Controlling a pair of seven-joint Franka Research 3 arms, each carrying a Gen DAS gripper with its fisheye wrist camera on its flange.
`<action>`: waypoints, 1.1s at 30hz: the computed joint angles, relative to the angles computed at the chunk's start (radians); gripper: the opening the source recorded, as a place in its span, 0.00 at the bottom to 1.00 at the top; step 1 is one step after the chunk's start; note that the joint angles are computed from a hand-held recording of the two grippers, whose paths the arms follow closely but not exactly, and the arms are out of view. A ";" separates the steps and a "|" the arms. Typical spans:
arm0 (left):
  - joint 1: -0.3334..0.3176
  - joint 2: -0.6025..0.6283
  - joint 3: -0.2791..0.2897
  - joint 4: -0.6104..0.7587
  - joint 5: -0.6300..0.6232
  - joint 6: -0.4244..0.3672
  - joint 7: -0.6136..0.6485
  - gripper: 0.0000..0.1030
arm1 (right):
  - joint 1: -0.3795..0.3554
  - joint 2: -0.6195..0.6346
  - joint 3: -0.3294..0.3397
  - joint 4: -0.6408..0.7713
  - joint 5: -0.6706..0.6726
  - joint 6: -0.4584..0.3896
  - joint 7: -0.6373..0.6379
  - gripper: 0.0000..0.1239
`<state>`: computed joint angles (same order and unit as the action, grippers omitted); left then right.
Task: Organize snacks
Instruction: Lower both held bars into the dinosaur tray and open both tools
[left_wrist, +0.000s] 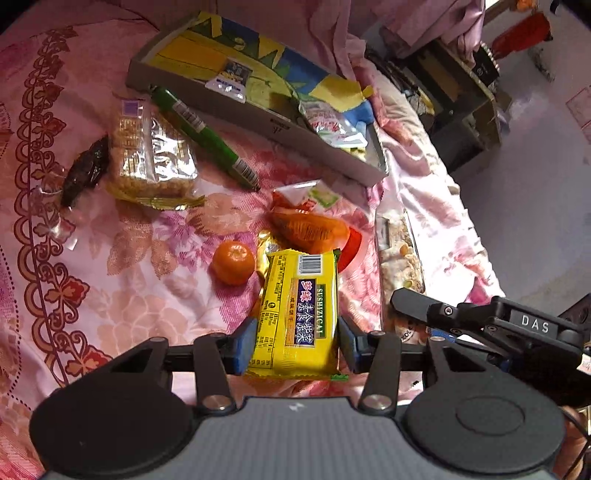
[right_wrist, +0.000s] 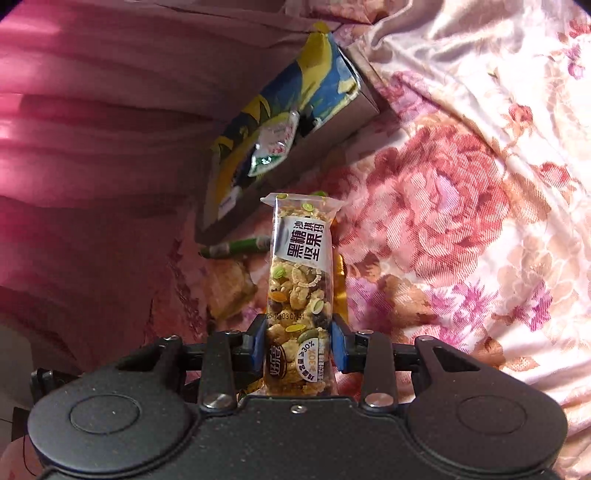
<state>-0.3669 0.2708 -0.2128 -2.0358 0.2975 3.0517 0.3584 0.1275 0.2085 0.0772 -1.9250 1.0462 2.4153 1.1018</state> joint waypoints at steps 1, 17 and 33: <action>-0.015 -0.003 0.019 -0.002 0.015 0.009 -0.019 0.50 | 0.000 -0.003 0.003 -0.003 0.011 0.007 -0.015 0.30; -0.329 0.033 0.469 0.154 0.688 0.025 -0.674 0.50 | 0.016 0.023 0.024 0.040 0.240 0.132 -0.254 0.30; -0.124 0.278 0.401 0.515 0.879 -0.029 -0.835 0.50 | 0.029 0.409 0.146 0.536 0.220 0.365 -0.344 0.30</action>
